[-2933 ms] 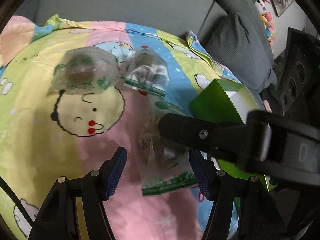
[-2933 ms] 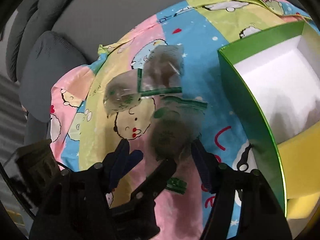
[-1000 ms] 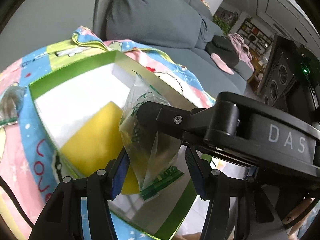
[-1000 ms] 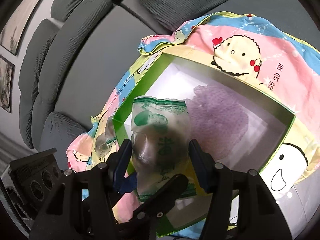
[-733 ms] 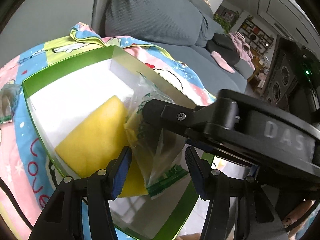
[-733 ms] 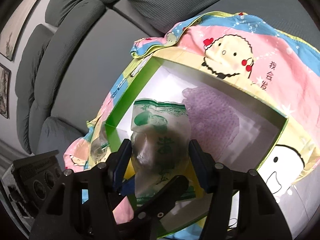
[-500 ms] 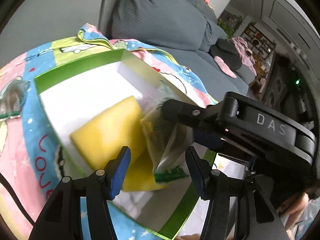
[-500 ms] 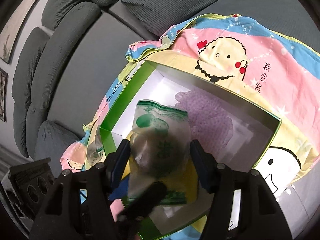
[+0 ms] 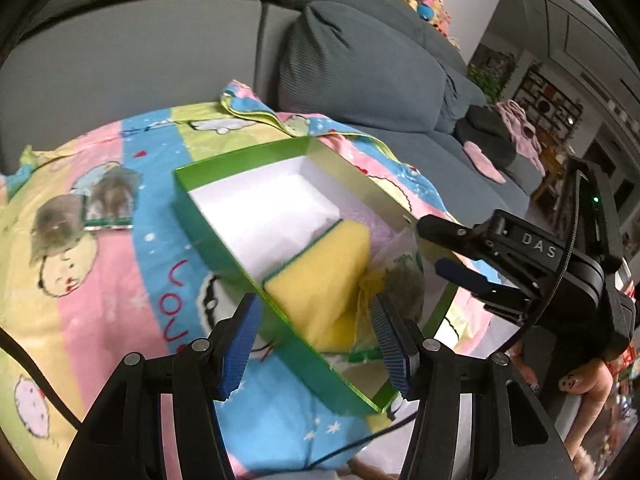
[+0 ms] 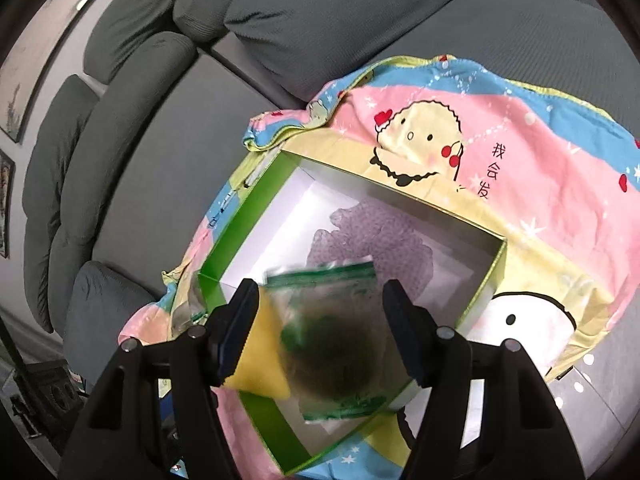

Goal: Organize objects
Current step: 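Lower the bag into the box and open the right gripper, then move the right gripper back toward the remaining plastic bags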

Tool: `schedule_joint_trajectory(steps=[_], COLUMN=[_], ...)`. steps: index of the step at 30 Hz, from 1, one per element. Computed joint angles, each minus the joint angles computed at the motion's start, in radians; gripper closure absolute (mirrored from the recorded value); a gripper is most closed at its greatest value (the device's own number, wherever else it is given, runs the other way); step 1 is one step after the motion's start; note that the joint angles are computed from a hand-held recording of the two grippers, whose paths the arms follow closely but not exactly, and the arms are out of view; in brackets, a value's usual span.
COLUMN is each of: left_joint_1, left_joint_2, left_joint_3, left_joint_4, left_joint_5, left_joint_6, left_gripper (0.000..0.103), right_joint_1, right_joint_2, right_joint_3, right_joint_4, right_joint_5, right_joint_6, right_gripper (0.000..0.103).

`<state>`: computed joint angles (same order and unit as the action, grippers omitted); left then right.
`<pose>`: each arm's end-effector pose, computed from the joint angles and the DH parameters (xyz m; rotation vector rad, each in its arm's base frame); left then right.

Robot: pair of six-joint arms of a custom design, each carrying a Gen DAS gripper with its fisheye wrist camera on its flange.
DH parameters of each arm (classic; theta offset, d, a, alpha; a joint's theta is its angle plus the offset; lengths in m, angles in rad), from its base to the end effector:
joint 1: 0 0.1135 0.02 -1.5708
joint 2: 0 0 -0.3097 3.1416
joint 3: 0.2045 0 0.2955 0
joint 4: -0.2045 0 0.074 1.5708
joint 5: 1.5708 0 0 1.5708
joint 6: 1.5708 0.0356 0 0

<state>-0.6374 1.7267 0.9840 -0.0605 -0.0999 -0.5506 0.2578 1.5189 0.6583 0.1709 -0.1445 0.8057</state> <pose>0.3218 -0.2339 0.1892 0.0561 2.4152 -0.4458 0.3104 0.0871 0.1730 0.5599 2.2895 0.7100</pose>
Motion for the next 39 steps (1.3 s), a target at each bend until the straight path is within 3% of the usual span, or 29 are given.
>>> schedule_joint_trajectory(steps=[8,11,24,33,37,39], left_joint_1=[-0.025,-0.044,-0.087,-0.069,-0.033,-0.021], left_joint_2=[-0.171,-0.257,-0.56,-0.713,-0.728,-0.727], left_joint_3=[-0.129,-0.193,-0.385,-0.456,-0.459,-0.454], left_joint_4=[-0.015,-0.019,-0.113,-0.144,-0.138,-0.133], left_joint_5=[-0.097,-0.148,-0.31,-0.327,-0.296,-0.29], left_joint_6=[-0.069,-0.102,-0.225,-0.249,-0.237,-0.226], left_gripper=[0.046,0.038,0.038,0.038,0.038,0.038], right_joint_1=[0.056,0.084,0.253,0.331,0.405,0.401], right_joint_2=[-0.171,-0.233,-0.428,-0.654,-0.701,-0.735], right_joint_3=[-0.075,-0.093,-0.112,-0.127,-0.085,-0.088], right_joint_4=[-0.032,-0.057,-0.172,-0.283,-0.364,-0.34], right_joint_5=[0.054,0.083,0.23,0.373,0.504,0.473], right_joint_6=[-0.015,-0.01,-0.004,-0.002,-0.039,-0.06], right_gripper=[0.037,0.034,0.033,0.03,0.028,0.028])
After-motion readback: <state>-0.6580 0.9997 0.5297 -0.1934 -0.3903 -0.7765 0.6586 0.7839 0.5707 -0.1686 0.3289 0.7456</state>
